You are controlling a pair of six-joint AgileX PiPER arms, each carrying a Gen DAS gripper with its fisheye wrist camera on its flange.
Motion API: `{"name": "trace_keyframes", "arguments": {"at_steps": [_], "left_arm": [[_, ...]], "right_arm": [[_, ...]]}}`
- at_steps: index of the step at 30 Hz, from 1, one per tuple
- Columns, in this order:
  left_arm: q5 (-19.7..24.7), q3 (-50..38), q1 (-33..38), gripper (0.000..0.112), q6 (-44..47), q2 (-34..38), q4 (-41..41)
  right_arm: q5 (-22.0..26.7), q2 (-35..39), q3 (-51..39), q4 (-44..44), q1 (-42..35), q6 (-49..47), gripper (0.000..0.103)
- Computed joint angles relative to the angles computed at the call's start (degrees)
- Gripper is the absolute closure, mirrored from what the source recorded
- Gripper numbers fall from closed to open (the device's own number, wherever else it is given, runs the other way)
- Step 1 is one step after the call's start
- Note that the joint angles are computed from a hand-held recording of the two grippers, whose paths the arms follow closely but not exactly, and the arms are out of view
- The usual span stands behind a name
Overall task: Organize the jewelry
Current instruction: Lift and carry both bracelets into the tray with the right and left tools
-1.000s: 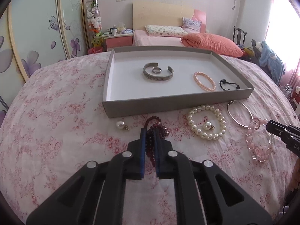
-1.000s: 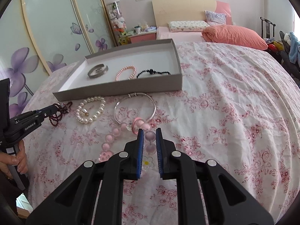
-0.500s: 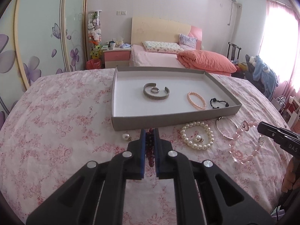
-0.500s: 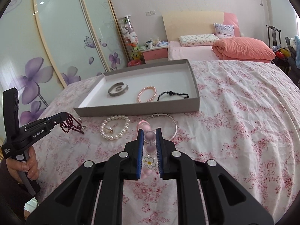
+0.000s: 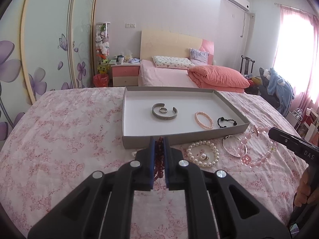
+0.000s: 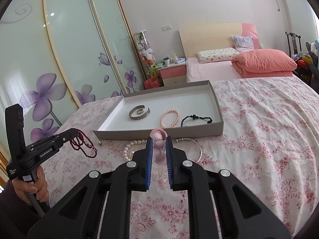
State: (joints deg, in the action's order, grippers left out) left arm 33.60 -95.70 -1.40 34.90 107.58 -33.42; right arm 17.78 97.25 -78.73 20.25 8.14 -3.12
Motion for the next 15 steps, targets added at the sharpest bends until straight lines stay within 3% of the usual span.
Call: {"name": "trace_keyframes", "arguments": {"at_steps": [15], "left_arm": [[-5.96, 1.82, -1.76, 0.103, -1.25, -4.41, 0.27]], "right_arm": [[-6.53, -0.85, -2.64, -18.8, 2.52, 15.57, 0.089]]}}
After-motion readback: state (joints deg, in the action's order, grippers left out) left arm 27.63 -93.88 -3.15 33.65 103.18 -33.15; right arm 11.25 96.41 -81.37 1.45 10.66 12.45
